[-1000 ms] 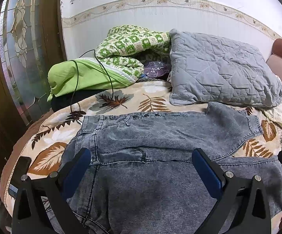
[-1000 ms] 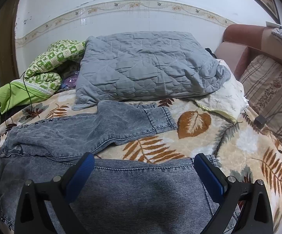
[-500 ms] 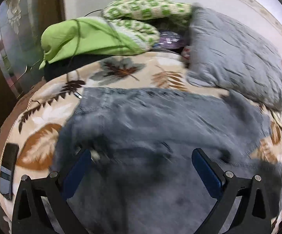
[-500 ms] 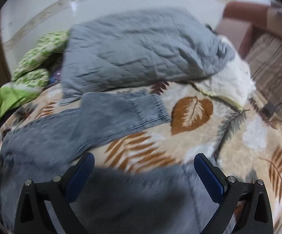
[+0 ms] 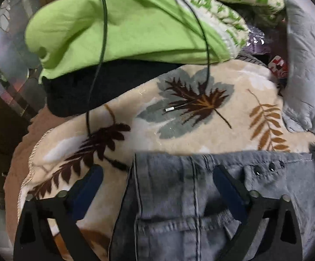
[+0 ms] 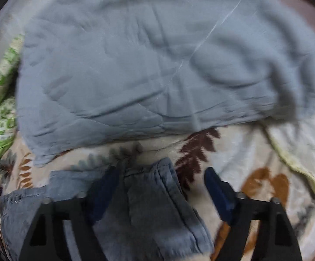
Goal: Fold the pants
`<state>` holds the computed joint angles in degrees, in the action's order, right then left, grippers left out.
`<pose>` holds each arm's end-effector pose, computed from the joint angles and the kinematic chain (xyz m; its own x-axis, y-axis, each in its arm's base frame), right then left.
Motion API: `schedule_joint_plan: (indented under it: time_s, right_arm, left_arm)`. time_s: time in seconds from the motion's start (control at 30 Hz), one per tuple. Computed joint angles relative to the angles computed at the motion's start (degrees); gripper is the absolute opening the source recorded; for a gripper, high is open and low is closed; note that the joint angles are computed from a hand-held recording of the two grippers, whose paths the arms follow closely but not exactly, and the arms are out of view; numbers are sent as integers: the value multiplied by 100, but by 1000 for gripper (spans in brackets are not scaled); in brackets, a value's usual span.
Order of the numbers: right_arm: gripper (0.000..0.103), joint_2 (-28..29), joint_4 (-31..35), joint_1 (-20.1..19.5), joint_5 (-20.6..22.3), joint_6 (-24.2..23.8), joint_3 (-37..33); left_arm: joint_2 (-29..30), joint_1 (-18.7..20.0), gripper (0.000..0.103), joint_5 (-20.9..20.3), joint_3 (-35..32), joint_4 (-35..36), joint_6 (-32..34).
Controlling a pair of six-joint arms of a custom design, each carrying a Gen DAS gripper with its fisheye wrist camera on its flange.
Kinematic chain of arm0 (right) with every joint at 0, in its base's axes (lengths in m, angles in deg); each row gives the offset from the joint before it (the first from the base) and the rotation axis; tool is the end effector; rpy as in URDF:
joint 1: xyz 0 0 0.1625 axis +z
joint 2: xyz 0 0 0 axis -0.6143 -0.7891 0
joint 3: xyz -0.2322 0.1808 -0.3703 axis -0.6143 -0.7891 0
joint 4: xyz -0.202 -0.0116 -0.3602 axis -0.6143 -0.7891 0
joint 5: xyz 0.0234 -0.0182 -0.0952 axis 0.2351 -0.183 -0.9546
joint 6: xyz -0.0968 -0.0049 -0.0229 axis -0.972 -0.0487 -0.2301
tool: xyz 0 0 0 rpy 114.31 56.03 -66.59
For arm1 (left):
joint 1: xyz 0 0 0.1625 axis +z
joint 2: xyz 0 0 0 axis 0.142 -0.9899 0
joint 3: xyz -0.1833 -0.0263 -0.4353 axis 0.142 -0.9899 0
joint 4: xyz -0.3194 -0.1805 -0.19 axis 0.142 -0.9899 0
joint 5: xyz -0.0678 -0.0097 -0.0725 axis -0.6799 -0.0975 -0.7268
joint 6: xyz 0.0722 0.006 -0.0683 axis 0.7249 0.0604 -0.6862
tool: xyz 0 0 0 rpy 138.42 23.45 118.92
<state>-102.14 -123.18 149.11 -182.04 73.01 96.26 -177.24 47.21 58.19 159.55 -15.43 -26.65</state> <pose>0.2828 -0.5432 0.1531 -0.8053 0.0082 0.5929 -0.2896 0.8671 -0.4054 0.0078 -0.3760 0.4583 -0.6205 -0.4350 -0.6525 0.0546 0.8060 -0.5894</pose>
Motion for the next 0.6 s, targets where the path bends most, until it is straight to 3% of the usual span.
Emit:
schedule_joint_plan:
  time_s: [0.07,0.13,0.2,0.23,0.27,0.3,0.33,0.47,0.6]
  right_arm:
    - [72,241,374,-127,-282,197,-227]
    - [70,358,261,-254,-221,235,-235]
    - [54,439,-216,-240,-221,-2,-157]
    - [37,449,-230,-220,-147,-105,-149]
    - [27,459,-212,-176,-102,-226,-139]
    - [22,503,-162,-96,-230,-322,-166]
    - [18,542,-155,-22,-373,-404,-179]
    - [15,377,-446,167,-245,-451,12]
    - [15,-34,-912,373,-105,-426,402]
  left_arm:
    - [141,286,90,-256,-41,-462,457]
    - [248,496,85,-453,-32,-831,818]
    - [341,660,67,-634,-18,-1068,1022]
    - [381,728,66,-756,5,-1248,1158]
    - [390,699,59,-708,34,-1299,1183]
    - [383,677,44,-737,55,-1410,1264]
    - [364,684,40,-902,62,-1607,1393]
    - [156,516,4,-1120,68,-1762,1421]
    - [-329,118,3,-1122,64,-1554,1227]
